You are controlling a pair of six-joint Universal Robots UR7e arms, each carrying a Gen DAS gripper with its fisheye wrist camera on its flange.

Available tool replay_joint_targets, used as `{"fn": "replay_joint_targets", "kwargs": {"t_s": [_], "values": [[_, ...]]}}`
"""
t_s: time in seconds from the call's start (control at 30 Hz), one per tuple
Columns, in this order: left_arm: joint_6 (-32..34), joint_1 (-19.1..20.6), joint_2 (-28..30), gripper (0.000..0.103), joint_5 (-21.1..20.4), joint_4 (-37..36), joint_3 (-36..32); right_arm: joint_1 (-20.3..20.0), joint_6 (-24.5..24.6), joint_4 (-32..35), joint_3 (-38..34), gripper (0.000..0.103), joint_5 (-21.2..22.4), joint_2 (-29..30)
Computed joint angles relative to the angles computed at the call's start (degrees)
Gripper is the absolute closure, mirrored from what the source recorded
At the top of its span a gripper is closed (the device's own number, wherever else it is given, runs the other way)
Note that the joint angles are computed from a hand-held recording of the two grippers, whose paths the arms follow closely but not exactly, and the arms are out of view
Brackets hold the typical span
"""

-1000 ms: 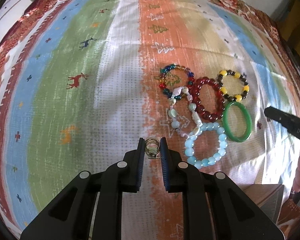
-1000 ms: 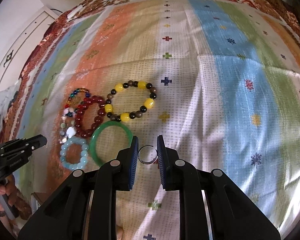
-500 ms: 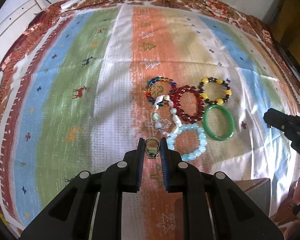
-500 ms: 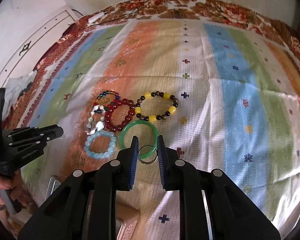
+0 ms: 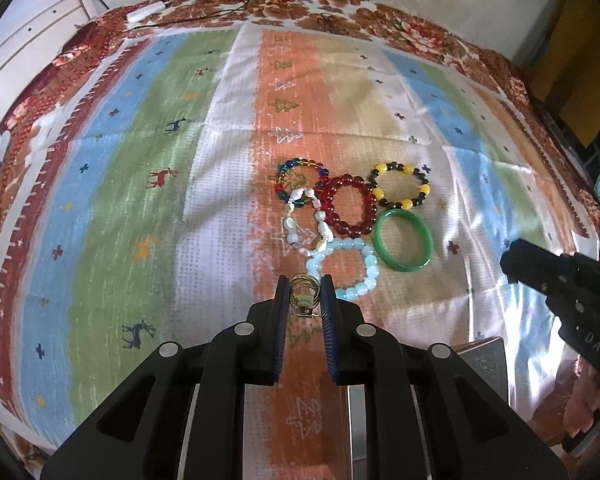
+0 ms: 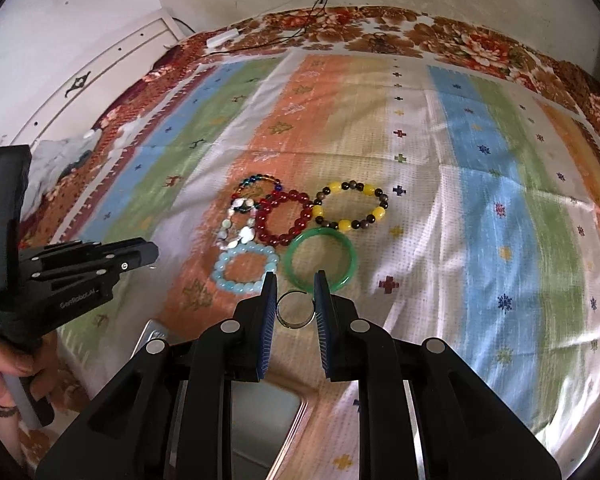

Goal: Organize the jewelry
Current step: 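Lift and carry both held rings over the open silver tin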

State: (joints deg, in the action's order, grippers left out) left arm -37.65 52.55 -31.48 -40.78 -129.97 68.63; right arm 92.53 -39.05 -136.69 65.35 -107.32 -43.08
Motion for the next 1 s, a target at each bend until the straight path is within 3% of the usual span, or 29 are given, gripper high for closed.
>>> {"fn": "replay_joint_targets", "kwargs": {"t_s": [0.37, 0.47, 0.67, 1.0], "values": [[0.1, -1.5, -1.0, 0.088, -0.1, -2.5, 3.1, 0.6, -2.5, -6.8, 7.7, 0.084, -1.0, -3.7], [0.0, -2.4, -1.3, 0.088, 1.6, -3.4, 4.7, 0.7, -4.1, -9.0, 10.4, 0.084, -1.1, -4.9], [0.0, -3.2, -2.2, 0.088, 1.0, -5.7, 7.2, 0.5, -5.9, -10.5, 15.2, 0.083, -0.5, -7.5], [1.0, -5.2, -3.1, 0.088, -0.6, -12.1, 12.0, -0.6, -4.9, -8.8, 20.0, 0.083, 1.9, -11.1]]}}
